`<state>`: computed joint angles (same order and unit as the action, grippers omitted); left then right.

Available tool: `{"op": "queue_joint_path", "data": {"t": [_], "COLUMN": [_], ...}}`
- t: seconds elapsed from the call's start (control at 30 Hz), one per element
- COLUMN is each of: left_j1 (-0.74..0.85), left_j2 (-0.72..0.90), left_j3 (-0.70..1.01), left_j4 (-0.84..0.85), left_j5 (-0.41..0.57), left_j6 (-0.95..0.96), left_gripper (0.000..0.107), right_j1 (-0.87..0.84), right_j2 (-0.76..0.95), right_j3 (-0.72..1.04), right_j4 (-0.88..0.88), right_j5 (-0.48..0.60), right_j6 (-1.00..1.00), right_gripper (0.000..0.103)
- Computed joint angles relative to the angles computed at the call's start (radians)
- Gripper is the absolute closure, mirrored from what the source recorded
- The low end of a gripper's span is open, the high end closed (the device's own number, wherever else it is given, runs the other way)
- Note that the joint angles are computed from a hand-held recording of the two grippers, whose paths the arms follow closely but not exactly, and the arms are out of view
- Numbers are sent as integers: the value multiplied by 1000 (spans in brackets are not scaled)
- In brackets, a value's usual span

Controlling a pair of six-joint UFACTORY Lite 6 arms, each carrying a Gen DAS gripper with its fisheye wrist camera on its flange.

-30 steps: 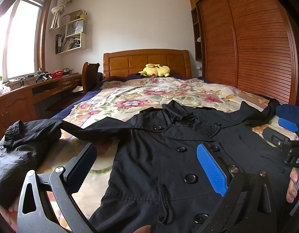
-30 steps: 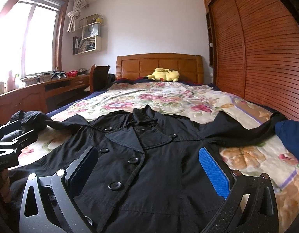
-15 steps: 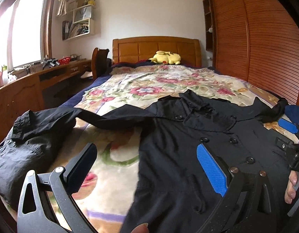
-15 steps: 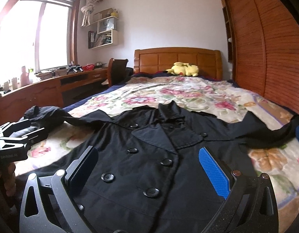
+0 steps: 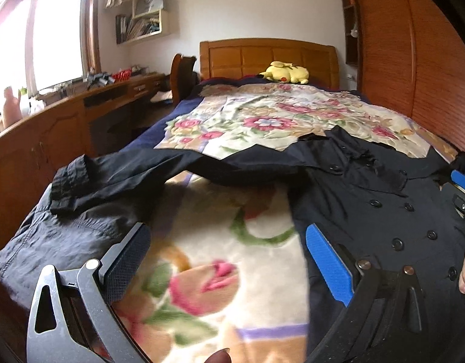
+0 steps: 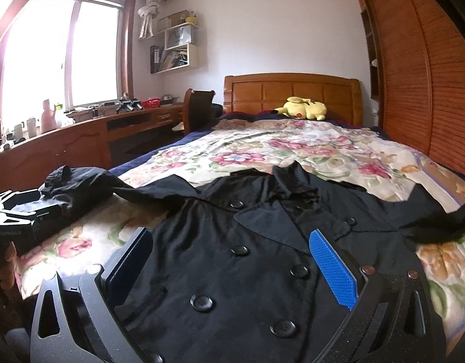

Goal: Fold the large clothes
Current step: 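Move the left tool to the coat sleeve cuff and grasp it, then lift the sleeve with the left tool, lay it across the coat body, open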

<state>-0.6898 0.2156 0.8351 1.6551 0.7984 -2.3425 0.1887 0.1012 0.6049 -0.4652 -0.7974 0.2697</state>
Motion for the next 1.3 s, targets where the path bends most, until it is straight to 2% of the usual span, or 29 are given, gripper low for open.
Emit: {"op": "queue_joint_path", "data": {"t": [0.37, 0.6, 0.87, 0.97, 1.23, 1.3], "left_j1": [261, 503, 770, 835, 960, 966], "left_j2": [-218, -288, -169, -93, 66, 89], "left_j3": [-150, -153, -47, 11, 128, 139], "left_j4": [-2, 42, 121, 120, -21, -80], "left_j5": [-95, -239, -413, -444, -528, -531], "left_j6": [197, 305, 329, 346, 488, 543], "left_gripper": [4, 7, 27, 28, 29, 35], "right_j1": [105, 213, 262, 242, 209, 213], "right_j2": [18, 68, 213, 280, 466, 491], "right_j3": [127, 252, 361, 434, 649, 683], "right_j4": [-9, 39, 10, -92, -274, -297], "right_j5": [108, 208, 224, 243, 327, 345], "right_j6": [21, -36, -77, -3, 158, 181], "right_gripper": [0, 0, 0, 0, 0, 0]}}
